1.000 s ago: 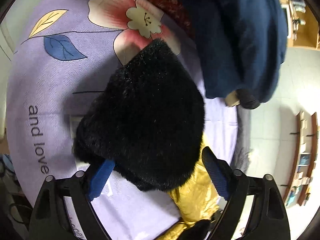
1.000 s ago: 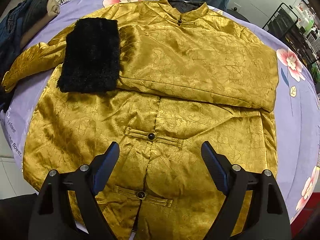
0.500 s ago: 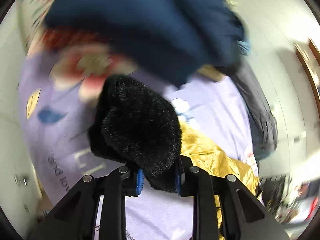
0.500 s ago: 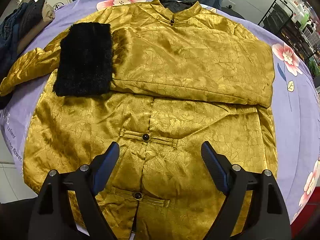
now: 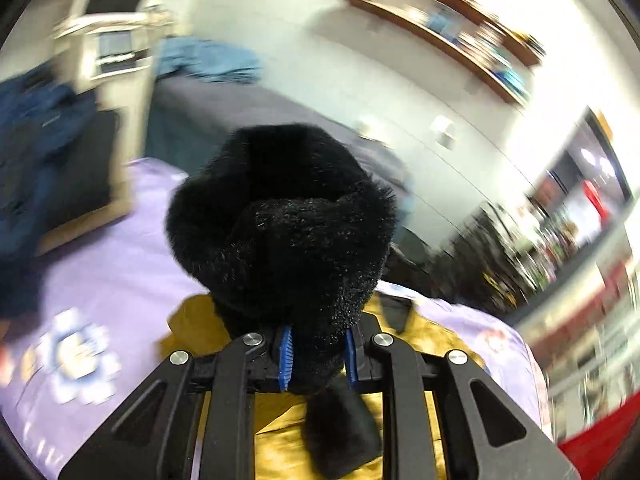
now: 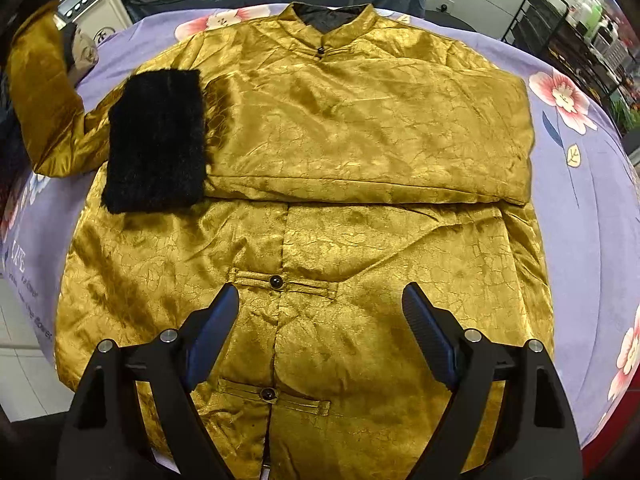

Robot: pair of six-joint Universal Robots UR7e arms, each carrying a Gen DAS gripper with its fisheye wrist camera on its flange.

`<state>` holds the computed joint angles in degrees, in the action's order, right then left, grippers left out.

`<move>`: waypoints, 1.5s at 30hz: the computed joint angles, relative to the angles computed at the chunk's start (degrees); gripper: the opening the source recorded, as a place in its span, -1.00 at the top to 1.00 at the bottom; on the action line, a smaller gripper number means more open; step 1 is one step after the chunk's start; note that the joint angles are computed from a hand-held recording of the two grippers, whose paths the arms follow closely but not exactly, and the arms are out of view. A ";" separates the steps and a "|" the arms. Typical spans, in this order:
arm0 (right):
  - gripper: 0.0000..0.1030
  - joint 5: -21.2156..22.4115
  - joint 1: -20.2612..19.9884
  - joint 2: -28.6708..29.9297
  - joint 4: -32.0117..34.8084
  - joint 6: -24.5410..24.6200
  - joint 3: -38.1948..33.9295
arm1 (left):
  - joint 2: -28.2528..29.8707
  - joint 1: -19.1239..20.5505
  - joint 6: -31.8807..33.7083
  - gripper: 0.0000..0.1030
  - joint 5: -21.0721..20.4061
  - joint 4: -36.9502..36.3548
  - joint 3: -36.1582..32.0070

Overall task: Fold large clothes
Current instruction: 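Fold that sleeve across the jacket body with the left tool and release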

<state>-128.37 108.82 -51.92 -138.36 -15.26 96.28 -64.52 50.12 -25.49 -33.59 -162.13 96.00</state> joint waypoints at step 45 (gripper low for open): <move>0.24 9.71 -2.30 11.84 5.70 1.72 -21.13 | 0.78 0.23 -34.24 -0.64 -9.12 41.99 9.63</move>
